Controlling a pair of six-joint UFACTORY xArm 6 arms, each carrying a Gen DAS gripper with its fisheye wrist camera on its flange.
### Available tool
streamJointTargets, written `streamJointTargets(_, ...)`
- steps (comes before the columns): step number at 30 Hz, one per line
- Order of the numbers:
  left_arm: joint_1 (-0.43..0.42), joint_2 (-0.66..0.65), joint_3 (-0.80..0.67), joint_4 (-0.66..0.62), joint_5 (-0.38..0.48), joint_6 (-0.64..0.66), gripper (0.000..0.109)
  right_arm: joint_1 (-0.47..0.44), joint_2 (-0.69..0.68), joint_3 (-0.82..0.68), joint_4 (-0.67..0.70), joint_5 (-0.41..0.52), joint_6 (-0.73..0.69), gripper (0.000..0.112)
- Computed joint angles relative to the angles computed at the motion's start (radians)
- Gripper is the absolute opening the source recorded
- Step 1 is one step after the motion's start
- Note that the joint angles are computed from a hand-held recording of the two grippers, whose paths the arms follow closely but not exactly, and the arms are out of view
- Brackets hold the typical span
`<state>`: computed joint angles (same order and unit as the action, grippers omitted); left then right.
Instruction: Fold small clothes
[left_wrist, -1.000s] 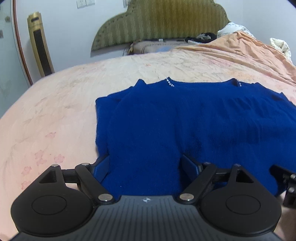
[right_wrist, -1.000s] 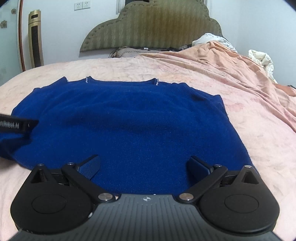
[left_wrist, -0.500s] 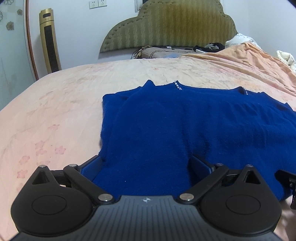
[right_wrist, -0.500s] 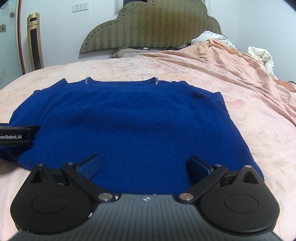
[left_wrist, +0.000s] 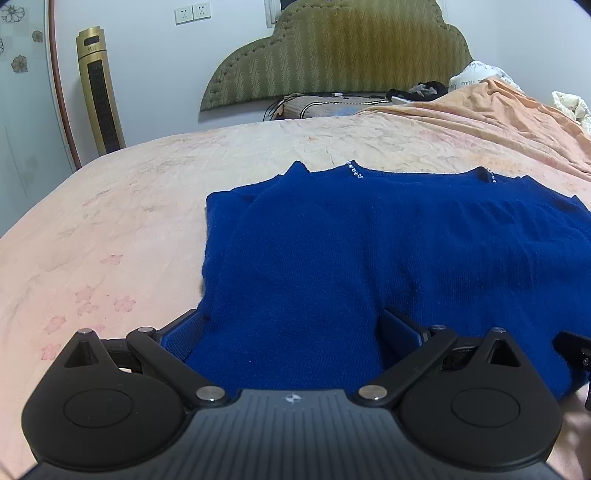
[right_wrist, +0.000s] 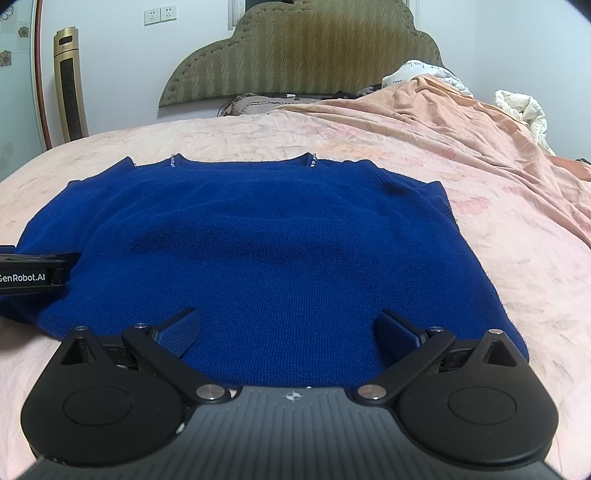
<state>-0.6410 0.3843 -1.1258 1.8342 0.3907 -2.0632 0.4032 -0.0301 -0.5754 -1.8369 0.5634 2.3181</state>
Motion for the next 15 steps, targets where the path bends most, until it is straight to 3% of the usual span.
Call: streamJointTargets(15,0.006,0.002,-0.003,0.005,-0.010,-0.003,0.103,-0.002,0.000,0.000,-0.003,-0.003,0.004,0.103)
